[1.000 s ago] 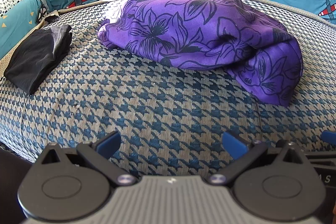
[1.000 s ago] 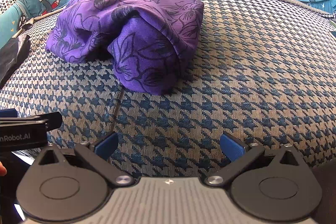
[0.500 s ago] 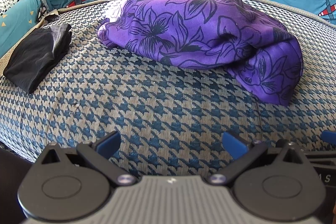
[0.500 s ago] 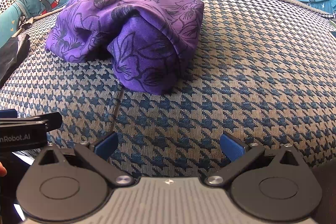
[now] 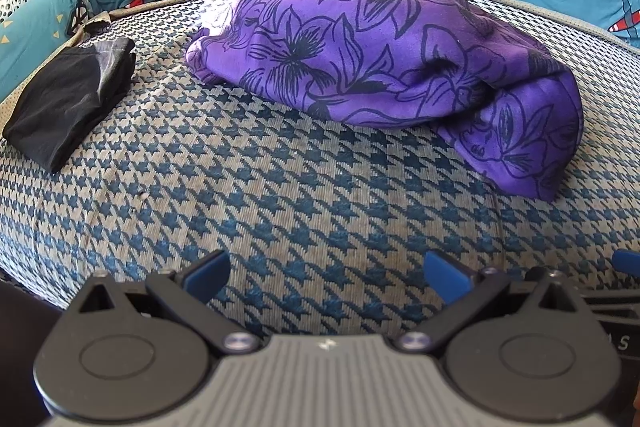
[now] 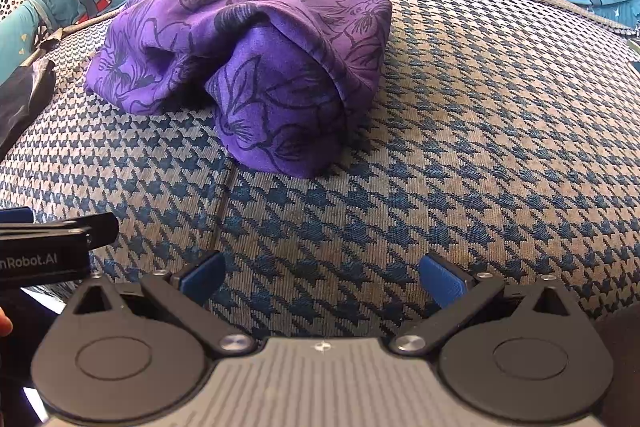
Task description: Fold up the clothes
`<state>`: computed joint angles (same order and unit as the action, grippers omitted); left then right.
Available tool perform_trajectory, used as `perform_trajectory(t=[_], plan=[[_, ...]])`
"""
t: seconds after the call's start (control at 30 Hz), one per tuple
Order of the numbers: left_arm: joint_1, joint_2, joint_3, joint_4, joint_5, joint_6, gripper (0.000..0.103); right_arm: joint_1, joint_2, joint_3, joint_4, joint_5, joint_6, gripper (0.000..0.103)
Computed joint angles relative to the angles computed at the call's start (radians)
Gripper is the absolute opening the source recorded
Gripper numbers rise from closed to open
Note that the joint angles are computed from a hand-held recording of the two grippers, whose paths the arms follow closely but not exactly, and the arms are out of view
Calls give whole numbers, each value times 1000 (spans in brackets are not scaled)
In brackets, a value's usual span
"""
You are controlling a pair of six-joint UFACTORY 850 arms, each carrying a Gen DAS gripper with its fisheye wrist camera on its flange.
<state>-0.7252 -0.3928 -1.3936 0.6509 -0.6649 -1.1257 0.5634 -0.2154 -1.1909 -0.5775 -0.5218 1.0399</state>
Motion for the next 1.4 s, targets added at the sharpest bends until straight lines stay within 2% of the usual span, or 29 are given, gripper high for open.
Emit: perform_trajectory(t=[0.9,1.27,1.4], plan=[[24,-2,4,-23,34,21,103,4,-16,-20,12,12,-49,103],[66,-20,-36,-28,37,51,103,-8,-34,-76,-149,46,8,103],[83,-42,-70,-40,42,102,103,-33,-71,-132,-73,59,-104,103]])
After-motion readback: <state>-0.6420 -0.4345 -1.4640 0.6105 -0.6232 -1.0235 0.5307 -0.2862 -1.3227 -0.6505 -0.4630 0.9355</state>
